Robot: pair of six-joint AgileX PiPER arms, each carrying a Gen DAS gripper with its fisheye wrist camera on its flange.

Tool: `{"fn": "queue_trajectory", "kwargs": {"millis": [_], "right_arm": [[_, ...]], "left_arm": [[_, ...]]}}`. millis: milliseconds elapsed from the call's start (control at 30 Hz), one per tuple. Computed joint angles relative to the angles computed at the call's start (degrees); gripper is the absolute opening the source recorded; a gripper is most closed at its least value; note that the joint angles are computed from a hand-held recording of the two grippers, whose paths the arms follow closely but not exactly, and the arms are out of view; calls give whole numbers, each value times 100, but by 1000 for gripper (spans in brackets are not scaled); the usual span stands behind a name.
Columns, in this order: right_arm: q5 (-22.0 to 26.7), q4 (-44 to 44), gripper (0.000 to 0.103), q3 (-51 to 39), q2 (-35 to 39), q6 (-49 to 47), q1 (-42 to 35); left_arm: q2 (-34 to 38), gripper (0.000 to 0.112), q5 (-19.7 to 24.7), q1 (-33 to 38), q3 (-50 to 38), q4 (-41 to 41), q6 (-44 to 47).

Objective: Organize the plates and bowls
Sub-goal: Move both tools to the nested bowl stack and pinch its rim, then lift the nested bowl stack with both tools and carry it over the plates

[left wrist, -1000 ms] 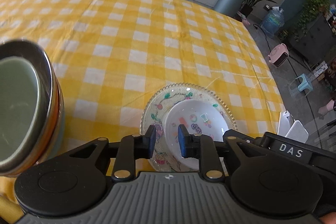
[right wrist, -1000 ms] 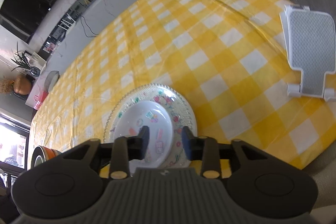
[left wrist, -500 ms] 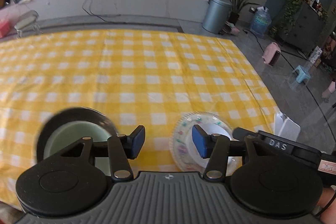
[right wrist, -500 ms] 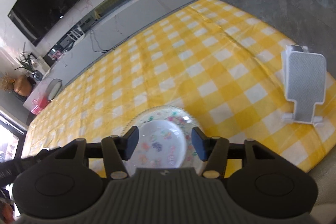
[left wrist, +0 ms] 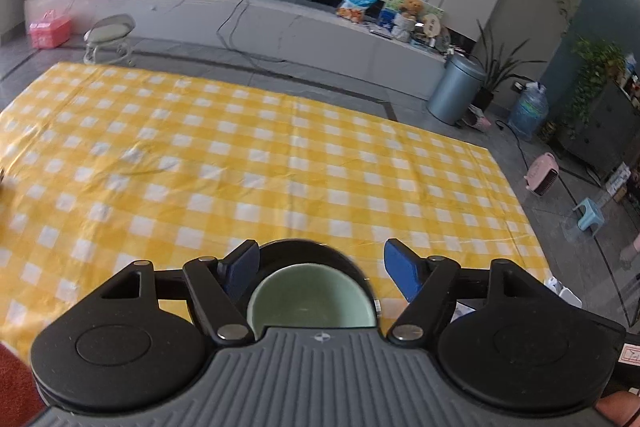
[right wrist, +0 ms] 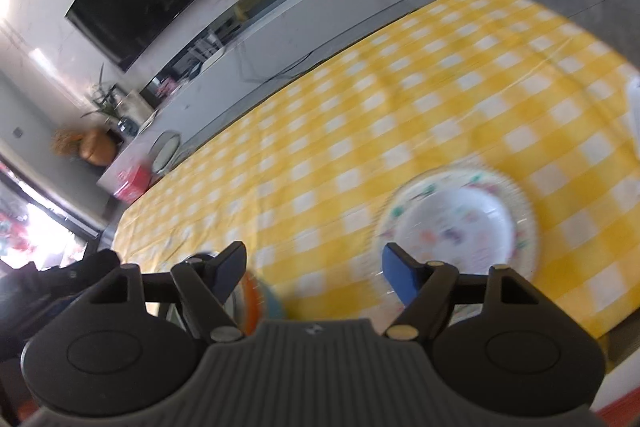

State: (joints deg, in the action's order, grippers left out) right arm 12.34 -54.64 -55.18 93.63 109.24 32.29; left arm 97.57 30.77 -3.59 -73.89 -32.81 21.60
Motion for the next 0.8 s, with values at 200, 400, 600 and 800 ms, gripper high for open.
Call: {"fn": "queue_trajectory", "kwargs": {"millis": [200, 400, 600, 800], "right_arm": [[122, 1626, 75, -760, 628, -1618, 237], [17, 3979, 75, -1394, 1353, -3822, 224], [72, 4866, 74, -1702, 1823, -4520, 196], [-136, 6803, 68, -1701, 2079, -6222, -14]], "left_arm": [[332, 84, 449, 728, -29, -940, 557], [825, 84, 646, 920, -164, -1147, 662], [1208, 82, 749, 809, -280, -878, 481], [1445, 73, 916, 730, -502, -546, 92]]}}
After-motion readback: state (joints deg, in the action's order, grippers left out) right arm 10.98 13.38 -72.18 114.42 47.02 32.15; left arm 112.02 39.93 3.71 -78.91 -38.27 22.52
